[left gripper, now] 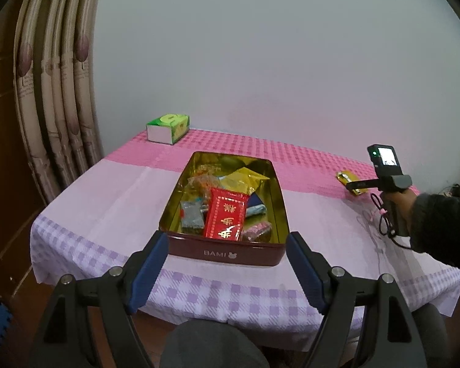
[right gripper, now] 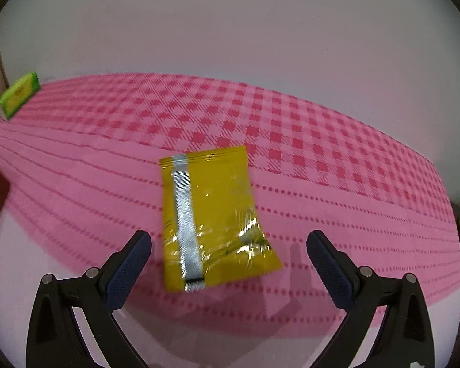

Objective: Organize snacks
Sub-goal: 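Move the right gripper to the silver-striped yellow packet and grasp it, then carry the silver-striped yellow packet into the tin box and open the right gripper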

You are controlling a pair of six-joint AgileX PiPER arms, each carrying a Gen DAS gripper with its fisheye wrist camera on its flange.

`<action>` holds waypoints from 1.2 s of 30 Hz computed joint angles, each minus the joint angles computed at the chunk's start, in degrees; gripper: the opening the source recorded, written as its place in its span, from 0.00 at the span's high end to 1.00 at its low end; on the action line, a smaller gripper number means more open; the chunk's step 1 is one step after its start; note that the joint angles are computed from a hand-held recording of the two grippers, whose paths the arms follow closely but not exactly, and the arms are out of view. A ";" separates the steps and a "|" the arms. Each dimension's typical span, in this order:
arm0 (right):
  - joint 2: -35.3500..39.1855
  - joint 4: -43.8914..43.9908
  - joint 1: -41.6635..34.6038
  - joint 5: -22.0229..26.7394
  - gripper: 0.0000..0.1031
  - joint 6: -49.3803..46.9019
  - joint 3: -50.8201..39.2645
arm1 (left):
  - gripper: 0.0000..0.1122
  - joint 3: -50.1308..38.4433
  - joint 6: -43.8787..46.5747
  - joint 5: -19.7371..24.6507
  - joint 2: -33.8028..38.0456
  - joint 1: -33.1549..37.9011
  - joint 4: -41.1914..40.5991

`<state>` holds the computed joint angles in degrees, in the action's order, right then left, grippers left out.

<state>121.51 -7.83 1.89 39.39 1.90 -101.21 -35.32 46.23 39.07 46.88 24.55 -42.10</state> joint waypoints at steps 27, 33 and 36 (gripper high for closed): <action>-14.93 -13.49 15.13 4.41 0.48 17.35 4.63 | 0.28 0.87 5.82 11.49 -8.22 10.54 -6.87; -18.28 -16.92 20.57 8.15 0.48 20.63 3.22 | 0.28 0.47 -4.23 6.24 -6.08 5.26 2.21; -19.13 -17.86 22.93 9.68 0.48 21.70 2.08 | 0.28 0.58 -10.99 3.16 -4.05 2.57 8.18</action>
